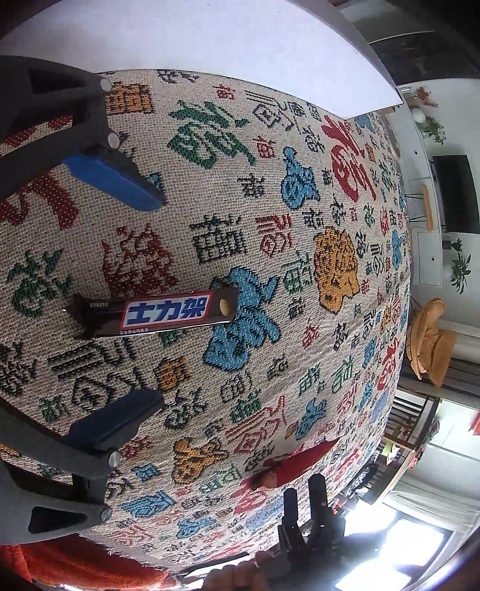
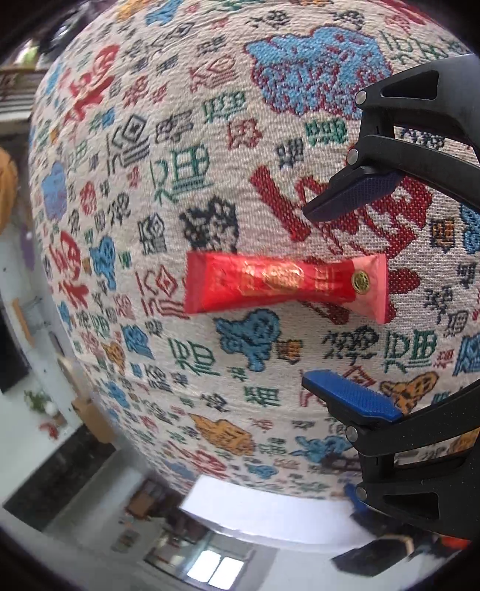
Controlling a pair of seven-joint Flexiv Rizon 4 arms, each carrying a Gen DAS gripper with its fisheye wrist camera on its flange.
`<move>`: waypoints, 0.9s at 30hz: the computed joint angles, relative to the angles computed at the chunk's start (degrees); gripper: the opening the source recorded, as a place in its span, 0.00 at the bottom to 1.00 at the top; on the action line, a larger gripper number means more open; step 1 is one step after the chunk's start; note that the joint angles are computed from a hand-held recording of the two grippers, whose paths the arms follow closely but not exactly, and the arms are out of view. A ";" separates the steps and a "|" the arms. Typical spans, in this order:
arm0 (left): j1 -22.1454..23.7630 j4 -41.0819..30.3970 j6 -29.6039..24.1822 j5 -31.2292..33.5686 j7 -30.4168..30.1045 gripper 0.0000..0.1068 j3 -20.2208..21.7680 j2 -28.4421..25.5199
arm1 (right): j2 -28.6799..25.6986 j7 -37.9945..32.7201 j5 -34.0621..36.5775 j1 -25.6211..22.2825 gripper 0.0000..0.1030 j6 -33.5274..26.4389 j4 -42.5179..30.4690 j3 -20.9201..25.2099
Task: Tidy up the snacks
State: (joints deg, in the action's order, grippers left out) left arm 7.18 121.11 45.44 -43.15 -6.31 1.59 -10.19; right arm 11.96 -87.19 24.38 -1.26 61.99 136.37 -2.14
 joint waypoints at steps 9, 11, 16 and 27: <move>-2.87 4.40 10.00 -4.14 4.54 0.16 -1.60 1.25 | -5.64 15.81 -20.29 -1.47 0.74 -7.54 -3.20 4.81; -1.61 3.44 5.11 -5.45 4.19 0.16 -0.93 1.48 | -5.77 17.15 -20.71 -1.35 0.17 -6.67 -2.29 4.67; 1.74 1.56 -8.31 -10.57 1.12 0.16 1.71 3.91 | -0.92 16.83 -20.53 -0.68 0.14 -4.16 0.53 5.12; 9.20 -11.32 -29.83 -20.82 -5.70 0.16 7.31 7.31 | 5.42 10.56 -11.37 15.36 0.14 -7.85 -12.56 9.09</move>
State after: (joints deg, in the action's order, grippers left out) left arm 16.38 109.79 15.61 -63.98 -12.01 8.89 -2.88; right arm 17.37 -76.63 13.01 14.10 54.14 123.81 6.95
